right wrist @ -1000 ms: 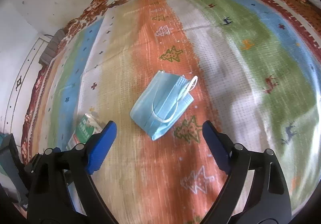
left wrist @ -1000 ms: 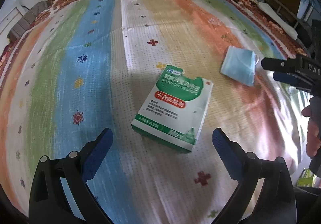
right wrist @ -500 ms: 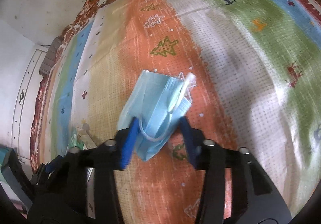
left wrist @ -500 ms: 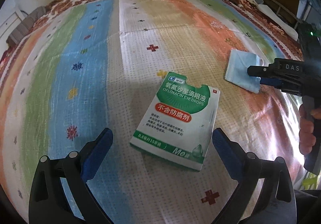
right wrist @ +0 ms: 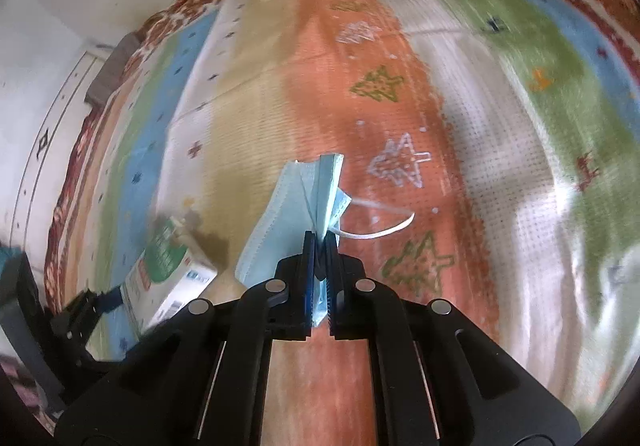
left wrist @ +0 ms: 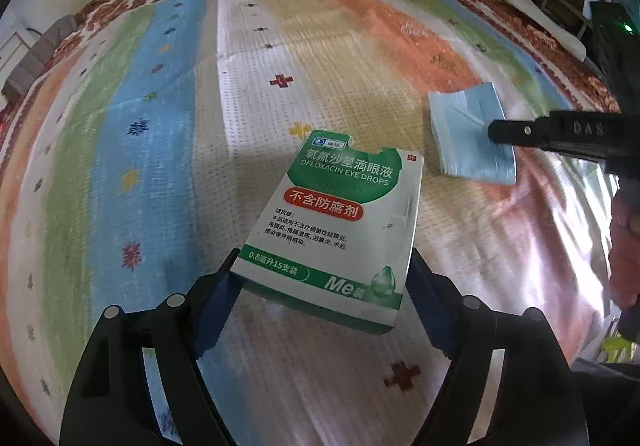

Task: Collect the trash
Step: 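Grasp the green medicine box with the left tool while the right grasps the blue mask, then lift the medicine box and mask and carry both tools over the bin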

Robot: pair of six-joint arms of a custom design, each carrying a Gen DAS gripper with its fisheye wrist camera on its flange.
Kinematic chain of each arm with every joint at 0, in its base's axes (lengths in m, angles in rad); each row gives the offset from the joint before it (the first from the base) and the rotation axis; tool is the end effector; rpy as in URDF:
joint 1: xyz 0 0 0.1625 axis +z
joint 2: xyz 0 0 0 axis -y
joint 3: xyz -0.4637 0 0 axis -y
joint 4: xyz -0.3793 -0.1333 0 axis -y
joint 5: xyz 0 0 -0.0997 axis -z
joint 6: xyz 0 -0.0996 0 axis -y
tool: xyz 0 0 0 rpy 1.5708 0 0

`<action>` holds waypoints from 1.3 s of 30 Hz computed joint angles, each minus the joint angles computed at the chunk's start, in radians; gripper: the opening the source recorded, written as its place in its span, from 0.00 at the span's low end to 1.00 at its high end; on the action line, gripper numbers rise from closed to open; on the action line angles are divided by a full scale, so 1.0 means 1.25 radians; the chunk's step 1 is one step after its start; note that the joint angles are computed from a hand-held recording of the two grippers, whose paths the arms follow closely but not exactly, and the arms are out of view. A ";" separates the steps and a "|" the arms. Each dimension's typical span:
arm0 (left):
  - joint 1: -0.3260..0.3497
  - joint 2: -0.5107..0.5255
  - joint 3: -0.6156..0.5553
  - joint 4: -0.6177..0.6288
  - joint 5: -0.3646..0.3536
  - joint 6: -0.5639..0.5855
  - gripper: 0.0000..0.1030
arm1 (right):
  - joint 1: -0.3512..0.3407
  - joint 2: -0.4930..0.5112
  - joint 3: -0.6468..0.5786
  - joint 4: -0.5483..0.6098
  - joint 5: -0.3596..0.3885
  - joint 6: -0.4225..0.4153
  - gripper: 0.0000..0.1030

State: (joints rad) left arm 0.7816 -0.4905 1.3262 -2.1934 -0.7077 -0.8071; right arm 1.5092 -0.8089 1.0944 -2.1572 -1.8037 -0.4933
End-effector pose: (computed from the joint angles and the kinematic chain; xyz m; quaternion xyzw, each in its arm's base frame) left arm -0.3831 -0.6746 0.0152 0.0364 0.9035 -0.2304 0.3595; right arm 0.0604 -0.8132 0.3282 0.1933 -0.9629 0.1117 0.1513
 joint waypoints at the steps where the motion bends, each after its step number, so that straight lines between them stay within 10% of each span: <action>1: -0.003 -0.003 -0.005 0.023 -0.007 -0.022 0.76 | 0.003 -0.009 0.013 -0.005 -0.003 -0.012 0.04; 39: -0.184 -0.159 0.207 -0.194 -0.069 -0.351 0.75 | 0.068 -0.392 0.410 -0.133 0.042 -0.238 0.04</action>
